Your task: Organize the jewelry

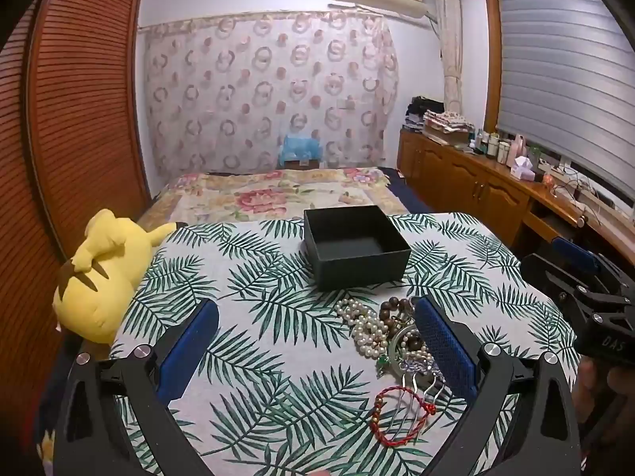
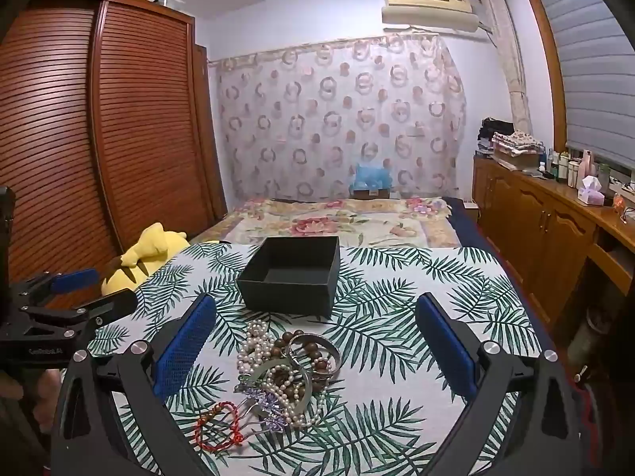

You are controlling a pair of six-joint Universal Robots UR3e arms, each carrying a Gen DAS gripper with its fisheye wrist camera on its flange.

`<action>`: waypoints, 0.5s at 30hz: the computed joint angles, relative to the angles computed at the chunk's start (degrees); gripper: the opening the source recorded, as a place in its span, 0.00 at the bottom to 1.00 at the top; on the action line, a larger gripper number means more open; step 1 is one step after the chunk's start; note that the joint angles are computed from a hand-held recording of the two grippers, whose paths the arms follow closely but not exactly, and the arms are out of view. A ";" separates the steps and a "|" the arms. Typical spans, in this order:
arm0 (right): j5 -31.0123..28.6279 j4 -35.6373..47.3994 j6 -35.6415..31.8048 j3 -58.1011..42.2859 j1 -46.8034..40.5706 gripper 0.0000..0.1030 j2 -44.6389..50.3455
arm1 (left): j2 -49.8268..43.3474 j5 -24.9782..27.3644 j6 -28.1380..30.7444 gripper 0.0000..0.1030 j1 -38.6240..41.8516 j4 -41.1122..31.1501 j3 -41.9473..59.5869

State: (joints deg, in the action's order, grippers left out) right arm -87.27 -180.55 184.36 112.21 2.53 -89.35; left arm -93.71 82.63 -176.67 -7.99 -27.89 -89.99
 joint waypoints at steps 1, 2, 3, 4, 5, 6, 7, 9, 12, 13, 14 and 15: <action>-0.07 0.01 0.01 -0.03 0.03 0.98 0.04 | -0.04 0.04 -0.02 0.93 -0.01 -0.06 0.07; -0.05 -0.09 0.04 0.03 0.03 0.98 0.03 | 0.05 -0.01 -0.05 0.93 0.02 0.12 -0.13; -0.02 -0.05 0.02 0.02 0.03 0.98 0.03 | 0.09 -0.11 -0.01 0.93 0.07 0.15 -0.20; -0.09 0.03 0.03 -0.01 0.09 0.98 0.05 | 0.28 0.07 -0.09 0.93 -0.13 -0.52 0.23; -0.24 0.07 0.02 -0.06 0.20 0.98 0.08 | 0.35 0.25 -0.13 0.93 -0.28 -0.98 0.59; -0.19 0.05 0.05 -0.05 0.18 0.98 0.11 | 0.27 0.07 -0.11 0.93 -0.17 -1.04 0.74; -0.20 0.08 0.09 -0.08 0.21 0.98 0.13 | 0.28 0.02 -0.11 0.93 -0.16 -1.16 0.81; -1.34 0.87 0.51 -0.70 1.44 0.98 -0.07 | 0.32 0.07 -0.17 0.93 -0.19 -0.79 0.52; -1.27 0.82 0.48 -0.68 1.37 0.98 -0.01 | 0.27 0.13 -0.14 0.93 -0.21 -0.78 0.54; -1.08 0.62 0.44 -0.57 1.19 0.98 0.03 | 0.34 0.03 -0.20 0.93 -0.15 -0.74 0.44; -1.06 0.54 0.43 -0.53 1.14 0.98 0.06 | 0.33 0.03 -0.19 0.93 -0.15 -0.57 0.31; -1.03 0.52 0.38 -0.52 1.09 0.98 0.09 | 0.33 0.04 -0.17 0.93 -0.16 -0.53 0.28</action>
